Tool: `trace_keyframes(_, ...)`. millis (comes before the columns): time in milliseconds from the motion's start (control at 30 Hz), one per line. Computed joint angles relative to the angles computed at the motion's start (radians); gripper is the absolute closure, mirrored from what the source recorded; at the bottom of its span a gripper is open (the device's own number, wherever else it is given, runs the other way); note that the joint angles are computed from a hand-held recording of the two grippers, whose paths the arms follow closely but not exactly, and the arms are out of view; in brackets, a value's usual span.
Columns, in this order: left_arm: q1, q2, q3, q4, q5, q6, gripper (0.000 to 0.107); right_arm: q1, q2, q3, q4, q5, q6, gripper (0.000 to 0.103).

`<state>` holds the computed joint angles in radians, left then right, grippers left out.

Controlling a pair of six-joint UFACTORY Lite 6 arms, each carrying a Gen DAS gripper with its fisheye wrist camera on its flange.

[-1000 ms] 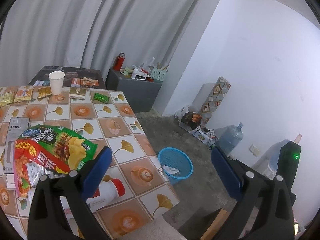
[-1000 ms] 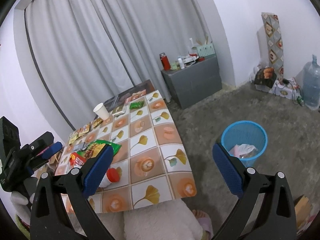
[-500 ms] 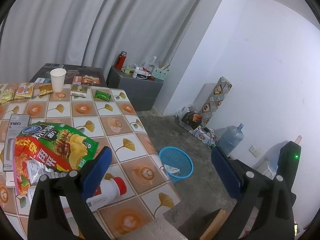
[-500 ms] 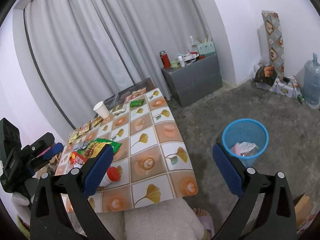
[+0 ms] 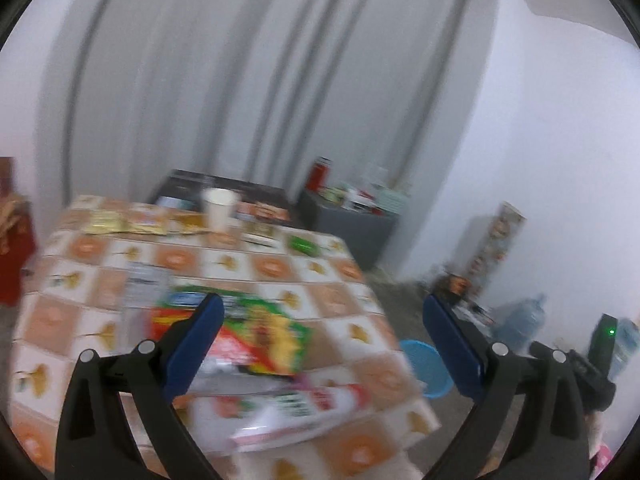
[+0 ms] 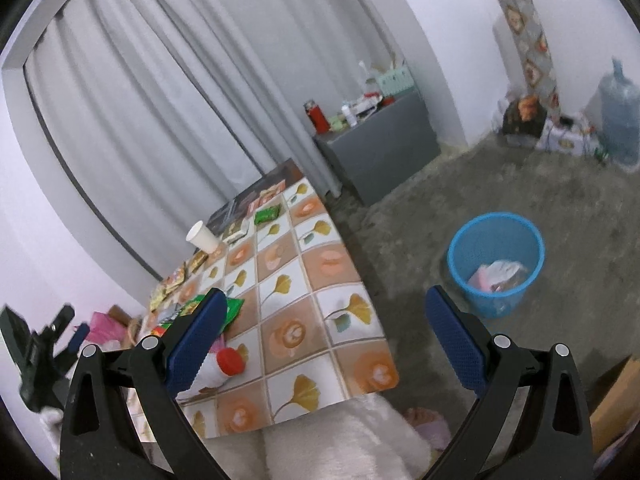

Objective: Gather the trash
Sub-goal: 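Reach the left tool toward the CABLE box while the right tool reaches toward the white bottle, then grasp the CABLE box with the left tool while the right tool straddles the white bottle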

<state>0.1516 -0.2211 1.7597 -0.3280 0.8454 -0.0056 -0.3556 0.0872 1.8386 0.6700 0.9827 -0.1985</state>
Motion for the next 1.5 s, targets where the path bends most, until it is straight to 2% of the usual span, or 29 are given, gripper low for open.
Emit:
trace_keyframes(200,0.355,-0.134,-0.222,-0.263,0.078,0.265,0.01,0.14,0.121,0.091,0.008,0.05,0.062,0.008)
trace_keyframes(333,0.459,-0.165,-0.323,-0.348,0.115,0.359,0.01,0.236,0.178,0.141,-0.013,0.065,0.098,0.008)
trace_keyframes(500,0.528,-0.167,-0.393,-0.44,0.137,0.452,0.01,0.302,0.247,0.175,0.049,0.116,0.127,0.008)
trace_keyframes(633,0.547,-0.174,-0.431,-0.488,0.15,0.508,0.011,0.351,0.278,0.147,0.137,0.155,0.134,0.011)
trace_keyframes(733,0.56,-0.185,-0.485,-0.537,0.157,0.561,0.017,0.399,0.305,0.155,0.151,0.17,0.163,0.013)
trace_keyframes(1000,0.531,-0.124,-0.559,-0.661,0.19,0.649,0.039,0.509,0.42,0.259,0.144,0.196,0.275,0.017)
trace_keyframes(1133,0.503,-0.121,-0.598,-0.702,0.242,0.688,0.041,0.533,0.46,0.307,0.114,0.192,0.325,0.017)
trace_keyframes(1300,0.46,-0.17,-0.661,-0.72,0.276,0.713,0.042,0.51,0.437,0.258,0.093,0.18,0.326,0.017)
trace_keyframes(1500,0.346,-0.218,-0.73,-0.731,0.269,0.687,0.043,0.473,0.409,0.197,0.085,0.164,0.318,0.017)
